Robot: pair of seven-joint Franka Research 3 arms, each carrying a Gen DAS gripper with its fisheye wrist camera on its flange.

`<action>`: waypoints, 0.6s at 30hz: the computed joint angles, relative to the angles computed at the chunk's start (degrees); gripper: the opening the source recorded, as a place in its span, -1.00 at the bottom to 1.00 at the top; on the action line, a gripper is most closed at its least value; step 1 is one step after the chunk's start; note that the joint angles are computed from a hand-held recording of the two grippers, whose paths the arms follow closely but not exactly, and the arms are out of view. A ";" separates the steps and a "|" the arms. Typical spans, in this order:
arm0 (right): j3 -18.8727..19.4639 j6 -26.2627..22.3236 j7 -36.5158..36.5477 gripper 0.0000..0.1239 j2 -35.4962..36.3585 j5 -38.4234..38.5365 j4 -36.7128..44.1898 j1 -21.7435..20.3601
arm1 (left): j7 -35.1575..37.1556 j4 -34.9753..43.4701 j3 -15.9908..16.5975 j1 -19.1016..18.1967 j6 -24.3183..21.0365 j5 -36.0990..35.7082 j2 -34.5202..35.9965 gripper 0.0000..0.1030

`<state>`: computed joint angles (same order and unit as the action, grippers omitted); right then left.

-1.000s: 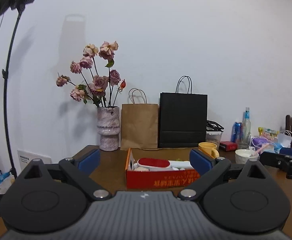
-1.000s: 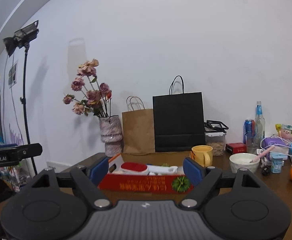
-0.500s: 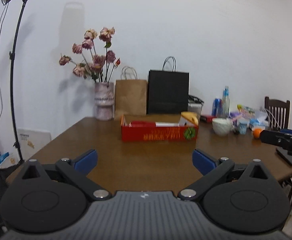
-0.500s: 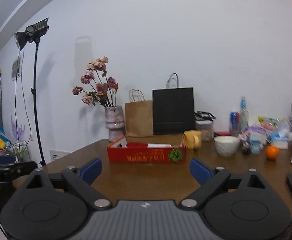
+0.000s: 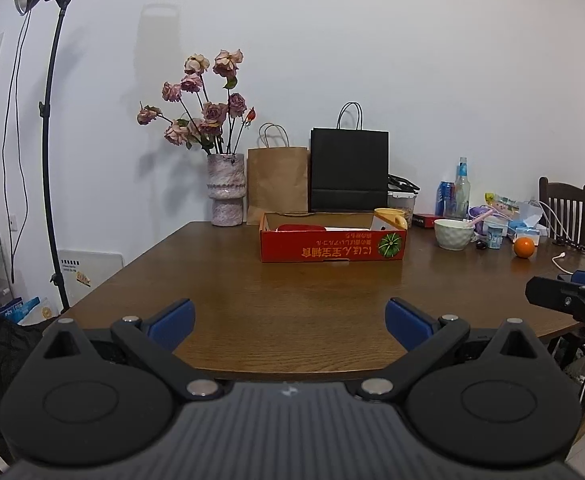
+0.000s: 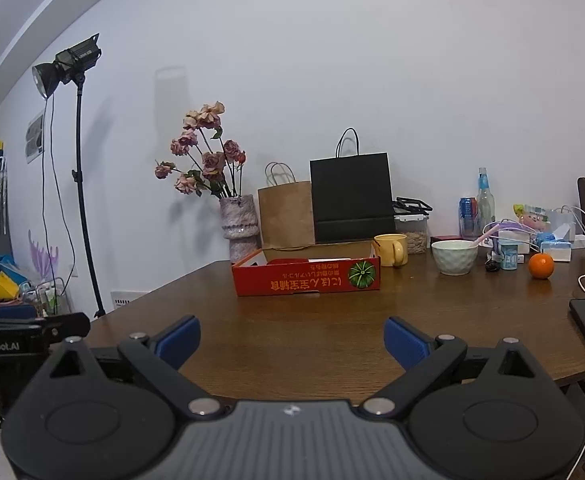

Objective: Organize rigid objects

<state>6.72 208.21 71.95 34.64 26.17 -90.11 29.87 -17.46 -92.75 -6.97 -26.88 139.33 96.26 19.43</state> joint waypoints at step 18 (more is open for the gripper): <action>-1.31 -1.60 -1.59 0.60 0.54 1.92 1.52 1.07 | -0.51 -0.23 0.03 0.12 -0.32 0.67 -0.13 1.00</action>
